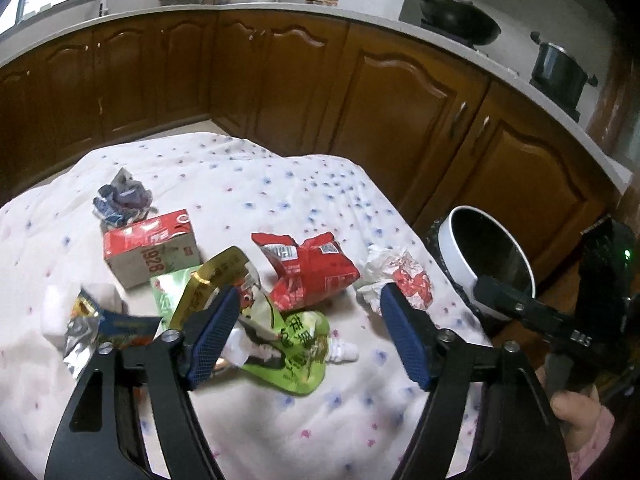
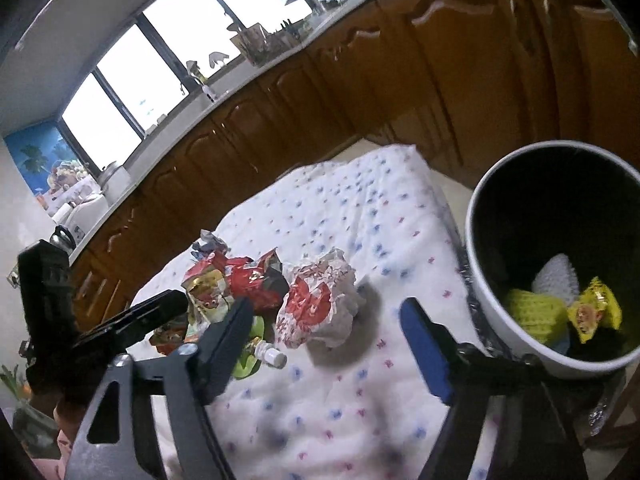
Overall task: Collect trash
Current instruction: 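Grasp the red snack bag with the left tool while the right tool grasps a white-red wrapper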
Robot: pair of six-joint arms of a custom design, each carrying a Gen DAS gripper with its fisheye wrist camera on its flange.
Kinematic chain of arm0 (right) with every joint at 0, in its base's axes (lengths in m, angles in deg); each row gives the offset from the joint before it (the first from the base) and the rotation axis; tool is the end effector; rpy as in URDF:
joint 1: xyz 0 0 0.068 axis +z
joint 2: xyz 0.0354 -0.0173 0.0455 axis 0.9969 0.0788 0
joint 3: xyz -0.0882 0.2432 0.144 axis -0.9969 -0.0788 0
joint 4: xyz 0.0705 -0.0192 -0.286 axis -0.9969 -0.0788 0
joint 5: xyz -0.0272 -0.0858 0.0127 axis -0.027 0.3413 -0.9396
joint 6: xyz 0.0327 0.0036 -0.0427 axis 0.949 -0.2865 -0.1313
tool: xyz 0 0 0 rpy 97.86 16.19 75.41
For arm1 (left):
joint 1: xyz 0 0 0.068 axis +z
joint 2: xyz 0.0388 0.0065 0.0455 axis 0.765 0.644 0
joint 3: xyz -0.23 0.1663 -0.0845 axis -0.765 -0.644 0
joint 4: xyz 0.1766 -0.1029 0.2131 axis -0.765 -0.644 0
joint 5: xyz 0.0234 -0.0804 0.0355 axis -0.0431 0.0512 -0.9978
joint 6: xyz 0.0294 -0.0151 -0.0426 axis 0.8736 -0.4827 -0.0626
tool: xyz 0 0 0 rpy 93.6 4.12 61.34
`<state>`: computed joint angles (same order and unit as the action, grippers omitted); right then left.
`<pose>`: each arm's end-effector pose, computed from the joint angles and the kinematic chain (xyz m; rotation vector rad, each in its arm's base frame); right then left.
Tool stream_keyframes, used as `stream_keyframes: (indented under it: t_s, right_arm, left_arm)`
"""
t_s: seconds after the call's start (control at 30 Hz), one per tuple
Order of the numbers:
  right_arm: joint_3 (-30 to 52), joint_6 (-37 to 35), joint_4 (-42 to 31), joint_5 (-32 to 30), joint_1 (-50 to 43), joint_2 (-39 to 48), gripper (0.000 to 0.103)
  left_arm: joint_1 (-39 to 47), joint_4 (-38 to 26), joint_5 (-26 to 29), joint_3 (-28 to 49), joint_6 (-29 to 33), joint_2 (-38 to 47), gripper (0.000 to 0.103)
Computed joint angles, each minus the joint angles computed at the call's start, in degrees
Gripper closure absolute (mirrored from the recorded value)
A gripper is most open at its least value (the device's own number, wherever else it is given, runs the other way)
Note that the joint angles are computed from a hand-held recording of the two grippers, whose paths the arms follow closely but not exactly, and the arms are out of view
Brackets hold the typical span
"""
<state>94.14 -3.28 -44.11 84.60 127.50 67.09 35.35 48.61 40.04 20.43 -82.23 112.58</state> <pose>0.2253 0.1889 0.0907 0.3583 2.2185 0.5835 0.3130 -0.0933 0.1207 0.5052 2.3429 -0.4999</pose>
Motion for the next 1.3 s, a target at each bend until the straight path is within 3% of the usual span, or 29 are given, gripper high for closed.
stream_keyframes:
  t_s: [0.17,0.23,0.33,0.47,0.57,0.73,0.77,1.3]
  right_arm:
    - [4.3,-0.2,-0.1,-5.6,-3.5,6.3,0.056]
    - [5.2,-0.1,1.3,-8.5,-4.8,8.7,0.082]
    - [4.0,0.1,3.1,-7.7,-4.5,8.6,0.087]
    - [-0.2,0.8,4.3,-4.4,-3.4,4.5,0.088]
    - [-3.6,1.8,4.9,-2.5,-2.6,0.8,0.088]
    - [-7.6,2.7,3.3,1.3,-0.8,-5.5,0.088]
    - [-8.3,2.8,2.8,2.2,-0.3,-7.0,0.088]
    - [-15.3,4.5,-12.7,14.6,5.9,-29.3,0.088]
  left_arm:
    - [-2.4,-2.9,-2.9,5.1,0.9,5.1,0.047]
    - [-3.3,-4.3,-4.0,7.6,1.3,7.6,0.054]
    - [-4.4,-5.4,-5.0,9.9,1.7,10.1,0.058]
    - [-6.1,-6.5,-6.7,12.7,2.0,12.9,0.069]
    - [-7.0,-6.4,-7.2,14.0,2.4,14.5,0.087]
    - [-7.4,-5.1,-7.3,14.2,2.7,14.9,0.092]
    - [-7.5,-4.6,-7.1,13.7,2.6,14.6,0.1]
    - [-8.9,-1.3,-1.1,4.0,-0.4,1.9,0.101]
